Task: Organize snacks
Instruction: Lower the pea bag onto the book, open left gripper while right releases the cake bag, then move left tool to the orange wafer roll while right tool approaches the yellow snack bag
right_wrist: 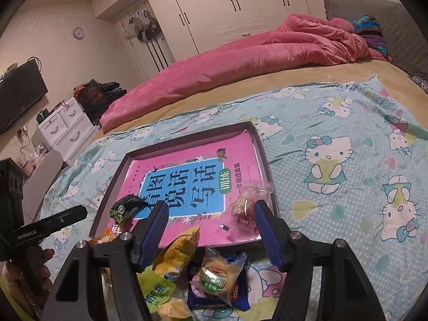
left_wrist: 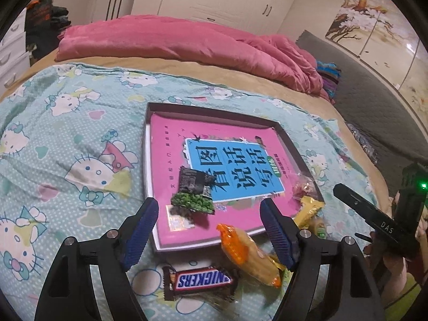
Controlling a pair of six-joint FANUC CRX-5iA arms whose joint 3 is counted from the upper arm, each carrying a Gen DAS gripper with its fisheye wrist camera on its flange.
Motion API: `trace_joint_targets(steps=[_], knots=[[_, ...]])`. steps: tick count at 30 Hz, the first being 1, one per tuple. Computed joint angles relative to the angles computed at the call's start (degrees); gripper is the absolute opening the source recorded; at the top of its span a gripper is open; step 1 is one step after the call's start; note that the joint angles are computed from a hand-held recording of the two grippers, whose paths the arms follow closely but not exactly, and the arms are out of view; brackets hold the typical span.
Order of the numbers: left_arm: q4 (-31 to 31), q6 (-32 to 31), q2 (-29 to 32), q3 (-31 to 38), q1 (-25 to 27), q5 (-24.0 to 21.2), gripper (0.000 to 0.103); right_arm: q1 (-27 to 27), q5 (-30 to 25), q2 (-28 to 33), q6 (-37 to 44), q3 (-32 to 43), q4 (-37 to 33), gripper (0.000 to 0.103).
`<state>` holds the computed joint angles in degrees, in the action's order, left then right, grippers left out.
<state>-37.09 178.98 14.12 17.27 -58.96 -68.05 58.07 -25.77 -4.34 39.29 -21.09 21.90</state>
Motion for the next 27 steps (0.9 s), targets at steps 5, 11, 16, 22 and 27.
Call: trace_joint_targets(steps=[5,11,16,22,27], knots=[[0.4,-0.5,0.3,0.6,-0.4,0.2,0.079,0.5,-0.3,-0.5,0.7,0.0,-0.6,0.066],[1.5,-0.5,0.4,0.6,-0.5,0.1,0.079,1.5,-1.2,-0.7,2.4,0.5,-1.5,0.066],[2.3,-1.4,1.0,1.3,-0.7,-0.2,0.079,2.1,-1.9,-0.7,4.0,0.9,-2.8,0.066],[2.9,-2.8,1.9,2.6,-1.1,-0.9,0.079,2.8,-3.4,-0.8,5.8,1.6,-4.0,0.066],[3.5,-3.3,2.3,3.0,-1.2,-0.7,0.079,3.1,-4.2,-0.8,7.2,2.0,-5.3,0.066]])
